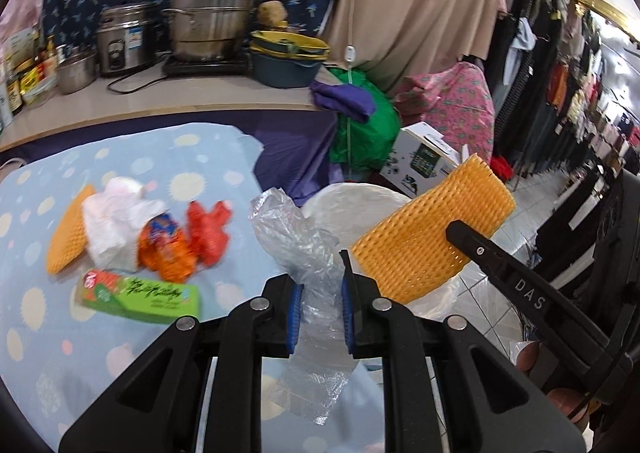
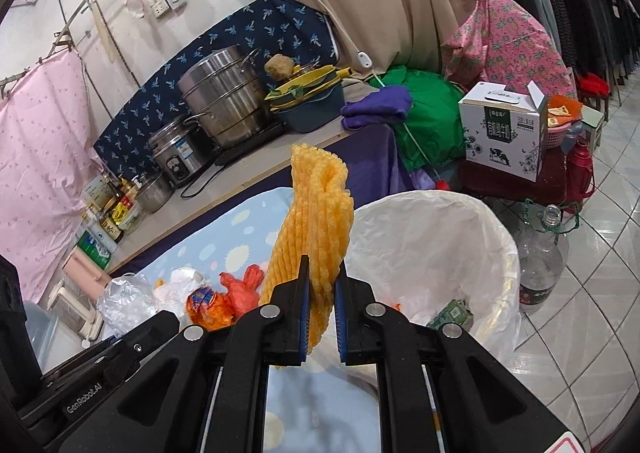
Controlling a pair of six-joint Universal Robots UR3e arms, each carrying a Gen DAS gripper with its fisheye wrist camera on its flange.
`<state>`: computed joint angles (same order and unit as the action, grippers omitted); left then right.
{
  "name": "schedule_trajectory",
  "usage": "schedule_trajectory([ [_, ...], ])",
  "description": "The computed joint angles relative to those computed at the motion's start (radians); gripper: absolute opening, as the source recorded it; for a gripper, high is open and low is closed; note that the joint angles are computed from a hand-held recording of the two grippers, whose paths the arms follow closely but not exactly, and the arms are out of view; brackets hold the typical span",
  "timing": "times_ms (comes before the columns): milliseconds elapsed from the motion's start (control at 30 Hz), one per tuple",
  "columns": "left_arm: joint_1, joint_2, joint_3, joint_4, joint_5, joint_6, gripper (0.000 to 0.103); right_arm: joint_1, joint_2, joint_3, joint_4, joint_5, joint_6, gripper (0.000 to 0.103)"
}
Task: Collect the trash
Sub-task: 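Carry the plastic wrap and foam net over the bin and release both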
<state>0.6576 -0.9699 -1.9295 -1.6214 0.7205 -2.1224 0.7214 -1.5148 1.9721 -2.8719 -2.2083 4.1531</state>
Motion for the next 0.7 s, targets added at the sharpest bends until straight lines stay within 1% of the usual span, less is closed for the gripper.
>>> schedule_trajectory([
  [133,-0.166,-0.051,-0.034,0.218,0.032,-0.164,0.016,-0.035,-0.070,0.078,-0.003,-0.009,0.015,0.011],
  [167,-0.194,-0.062,-0.039,0.253,0.040,-0.186,0.016,-0.046,-0.091,0.099,-0.003,-0.011,0.016,0.011],
  [267,-0.313,-0.115,-0.057,0.420,0.083,-0.300,0.016,-0.079,-0.136,0.151,-0.011,-0.007,0.017,0.011],
  [333,-0.378,-0.154,-0.061,0.506,0.114,-0.358,0.016,-0.103,-0.159,0.183,-0.020,0.003,0.015,0.011],
  [433,-0.467,-0.227,-0.051,0.629,0.163,-0.436,0.016,-0.141,-0.189,0.224,-0.034,0.024,0.004,0.011],
  [533,-0.545,-0.294,-0.036,0.723,0.212,-0.497,0.016,-0.177,-0.206,0.254,-0.047,0.049,-0.012,0.011],
  [700,-0.647,-0.388,-0.018,0.838,0.291,-0.561,0.016,-0.233,-0.214,0.298,-0.076,0.094,-0.028,0.011],
])
